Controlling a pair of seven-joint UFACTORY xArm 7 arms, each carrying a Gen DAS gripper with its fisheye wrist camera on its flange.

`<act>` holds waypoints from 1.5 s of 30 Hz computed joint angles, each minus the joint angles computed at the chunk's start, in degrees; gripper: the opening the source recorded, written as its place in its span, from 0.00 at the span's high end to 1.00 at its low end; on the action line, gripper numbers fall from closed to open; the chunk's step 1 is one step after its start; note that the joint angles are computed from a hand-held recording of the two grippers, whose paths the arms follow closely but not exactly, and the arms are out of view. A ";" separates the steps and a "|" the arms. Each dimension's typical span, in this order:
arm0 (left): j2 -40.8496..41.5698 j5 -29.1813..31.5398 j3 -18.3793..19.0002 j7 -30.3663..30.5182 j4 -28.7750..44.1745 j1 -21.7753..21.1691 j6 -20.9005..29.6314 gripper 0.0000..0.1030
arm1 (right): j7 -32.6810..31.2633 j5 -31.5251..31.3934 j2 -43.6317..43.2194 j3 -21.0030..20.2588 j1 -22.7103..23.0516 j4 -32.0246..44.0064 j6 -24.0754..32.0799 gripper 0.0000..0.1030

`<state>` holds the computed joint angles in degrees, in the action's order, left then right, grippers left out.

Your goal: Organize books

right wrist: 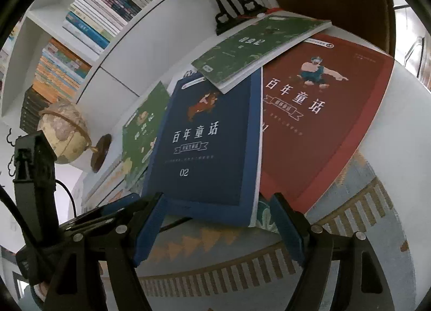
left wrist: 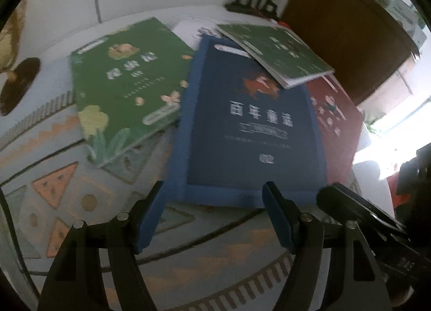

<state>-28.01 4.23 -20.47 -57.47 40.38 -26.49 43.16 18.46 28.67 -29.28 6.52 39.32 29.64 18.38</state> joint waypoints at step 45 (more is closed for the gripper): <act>-9.40 -13.15 7.09 -1.89 -13.24 0.87 -14.64 0.54 | -26.74 34.22 3.94 -1.21 2.66 2.55 0.48 0.49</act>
<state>-37.40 -8.93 -13.38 -59.36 27.14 -25.62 28.52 -8.28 62.90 -25.33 5.31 41.99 32.19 18.86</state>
